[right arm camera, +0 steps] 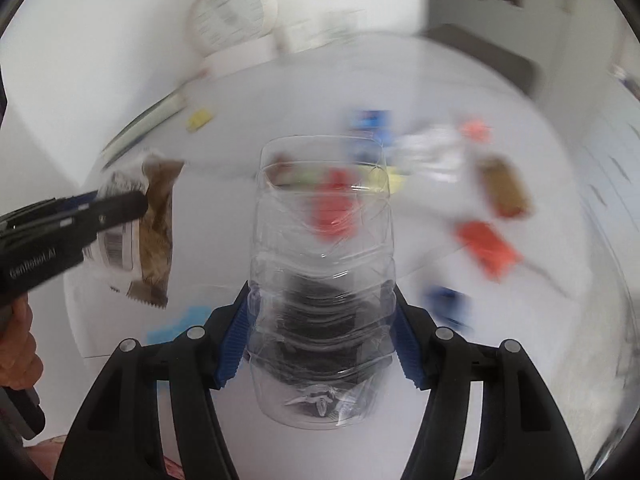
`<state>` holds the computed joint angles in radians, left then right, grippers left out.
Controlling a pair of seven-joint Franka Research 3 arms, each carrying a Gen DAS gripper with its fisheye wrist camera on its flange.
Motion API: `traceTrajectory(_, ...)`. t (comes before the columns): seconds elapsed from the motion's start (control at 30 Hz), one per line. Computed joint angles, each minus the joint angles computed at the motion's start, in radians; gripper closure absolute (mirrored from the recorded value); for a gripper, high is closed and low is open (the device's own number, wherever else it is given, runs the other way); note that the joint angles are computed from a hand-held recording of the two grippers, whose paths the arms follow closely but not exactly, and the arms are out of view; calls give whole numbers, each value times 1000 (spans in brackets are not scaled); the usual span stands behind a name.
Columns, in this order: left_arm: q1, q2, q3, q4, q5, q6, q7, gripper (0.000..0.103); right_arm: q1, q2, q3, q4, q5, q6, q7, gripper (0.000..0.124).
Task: Collect trash
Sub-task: 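Carry the wrapper and bottle to the pink-white bin, then open both tools to drop the wrapper and bottle into the bin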
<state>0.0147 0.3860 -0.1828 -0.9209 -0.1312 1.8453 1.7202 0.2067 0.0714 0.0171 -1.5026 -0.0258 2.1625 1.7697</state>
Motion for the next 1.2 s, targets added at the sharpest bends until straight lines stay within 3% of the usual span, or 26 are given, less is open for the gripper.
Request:
traceTrajectory(0.17, -97, -28, -89, -40, -82, -15, 83, 66, -112, -269, -52, -282, -98, -20, 115, 60)
traceTrajectory(0.23, -165, -21, -111, -43, -82, -43, 82, 65, -174, -358, -61, -372, -129, -44, 135, 60)
traceTrajectory(0.4, -316, 6, -141, -94, -48, -73, 67, 64, -322, -514, -109, -531, -138, -74, 111, 60)
traceTrajectory(0.47, -365, 19, -146, -122, -26, -73, 48, 64, -367, -534, -126, -568, -131, -69, 76, 60)
traceTrajectory(0.6, -444, 49, -147, -222, 38, 7, 14, 63, -426, -533, -160, -619, -81, -53, 8, 60)
traceTrajectory(0.77, -492, 116, -142, -262, 97, 69, -45, 63, -457, -478, -197, -640, -12, -39, -132, 60)
traceTrajectory(0.93, -493, 140, -144, -241, 100, 67, -98, 38, -468, -429, -212, -649, 66, -24, -232, 60)
traceTrajectory(1.13, -499, 101, -130, -237, 134, 69, -178, 22, -474, -394, -216, -650, 132, -17, -313, 60)
traceTrajectory(1.2, -489, 64, -125, -263, 143, 80, -194, 22, -472, -386, -212, -648, 148, -21, -327, 60)
